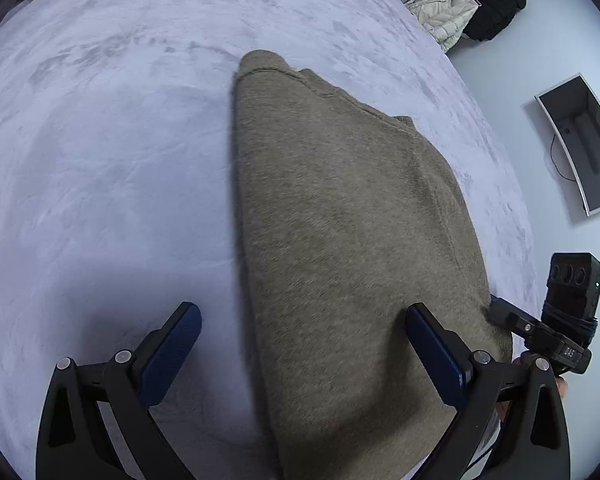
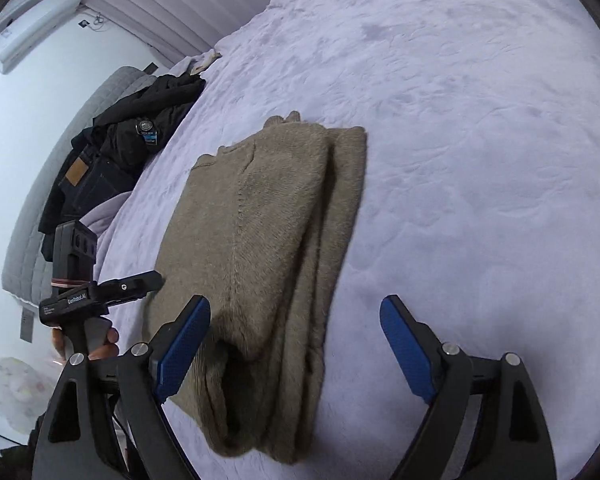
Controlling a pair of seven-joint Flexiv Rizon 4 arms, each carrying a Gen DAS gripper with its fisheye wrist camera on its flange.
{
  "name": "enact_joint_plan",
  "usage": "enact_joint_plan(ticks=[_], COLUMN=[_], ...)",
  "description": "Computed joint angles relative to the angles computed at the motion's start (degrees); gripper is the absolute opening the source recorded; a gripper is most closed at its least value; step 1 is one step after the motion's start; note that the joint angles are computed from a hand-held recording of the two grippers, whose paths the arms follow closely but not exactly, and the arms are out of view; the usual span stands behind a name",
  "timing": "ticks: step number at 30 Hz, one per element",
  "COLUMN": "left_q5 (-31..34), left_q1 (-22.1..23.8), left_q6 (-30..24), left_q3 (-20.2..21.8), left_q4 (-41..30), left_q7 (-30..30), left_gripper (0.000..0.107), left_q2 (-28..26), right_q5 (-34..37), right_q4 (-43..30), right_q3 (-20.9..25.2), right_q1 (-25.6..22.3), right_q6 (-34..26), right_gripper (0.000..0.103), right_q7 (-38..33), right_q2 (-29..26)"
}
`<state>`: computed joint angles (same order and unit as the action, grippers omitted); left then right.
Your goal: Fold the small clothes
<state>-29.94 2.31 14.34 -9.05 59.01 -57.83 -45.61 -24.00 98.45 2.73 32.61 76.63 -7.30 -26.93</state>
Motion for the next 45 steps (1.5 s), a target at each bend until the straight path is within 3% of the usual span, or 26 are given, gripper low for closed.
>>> enact_joint_plan(ticks=[2, 5, 8, 9, 10, 11, 12, 13, 15, 19, 25, 37, 45], left_q5=[0.1, 0.6, 1.9, 2.1, 2.0, 1.8, 1.4, 0.8, -0.2, -0.3, -1.6, -2.7, -3.7], left_q1=[-0.5, -1.7, -3.4, -3.6, -3.4, -3.1, -2.7, -2.2, -1.5, -1.0, 1.7, 4.6, 5.7], left_q6=[-1.4, -2.4, 1.7, 2.4, 2.7, 3.4, 3.2, 2.3, 0.7, 2.4, -1.3, 0.4, 2.8], left_q3=[-0.7, -1.0, -0.4, -0.4, -0.5, -0.6, -0.7, -0.9, -1.1, -0.5, 0.3, 4.8, 6.3], left_q4=[-1.7, -4.0, -2.7, -2.2, -1.8, -1.0, -0.9, -1.4, -2.2, 1.2, 4.5, 20.1, 27.2], left_q7=[0.6, 0.9, 1.6, 1.8, 2.5, 3.0, 3.3, 3.2, 2.5, 4.5, 7.7, 16.5, 19.9], left_gripper=[0.102, 0.102, 0.102, 0.091, 0.084, 0.072, 0.058, 0.053, 0.045, 0.044, 0.044, 0.045, 0.046], left_q2=[-1.2, -2.7, -1.9, -1.5, -1.1, -0.3, 0.0, 0.0, 0.4, 4.1, 9.5, 20.0, 21.1], right_q5=[2.1, 2.0, 1.2, 0.7, 0.5, 0.6, 0.6, -0.1, -1.8, -5.8, -9.4, -16.0, -15.4], right_q4=[-2.6, -3.7, -6.2, -8.1, -9.6, -10.7, -11.1, -10.8, -10.8, -12.1, -13.8, -12.1, -13.3], right_q3=[1.8, -0.6, -2.4, -1.8, -1.1, -0.4, -0.4, -1.3, -2.7, -4.5, -2.7, -1.9, -0.5], right_q1=[-1.7, -0.3, 1.2, 1.1, 1.1, 0.9, 1.1, 1.8, 3.1, 5.8, 7.5, 12.5, 14.0], right_q6=[0.3, 4.2, 3.4, 0.1, -2.3, -3.9, -4.2, -4.0, -3.9, -5.8, -10.3, -8.8, -10.7], right_gripper=[0.089, 0.089, 0.089, 0.088, 0.080, 0.066, 0.059, 0.043, 0.040, 0.039, 0.039, 0.039, 0.039], right_q7=[-2.2, -1.8, -2.2, -3.7, -5.0, -6.2, -6.4, -6.0, -5.2, -2.9, -1.0, 8.9, 9.2], right_q2=[-2.5, -4.8, -6.6, -7.2, -7.6, -7.9, -7.8, -7.3, -6.5, -5.2, -2.8, -2.6, -5.7])
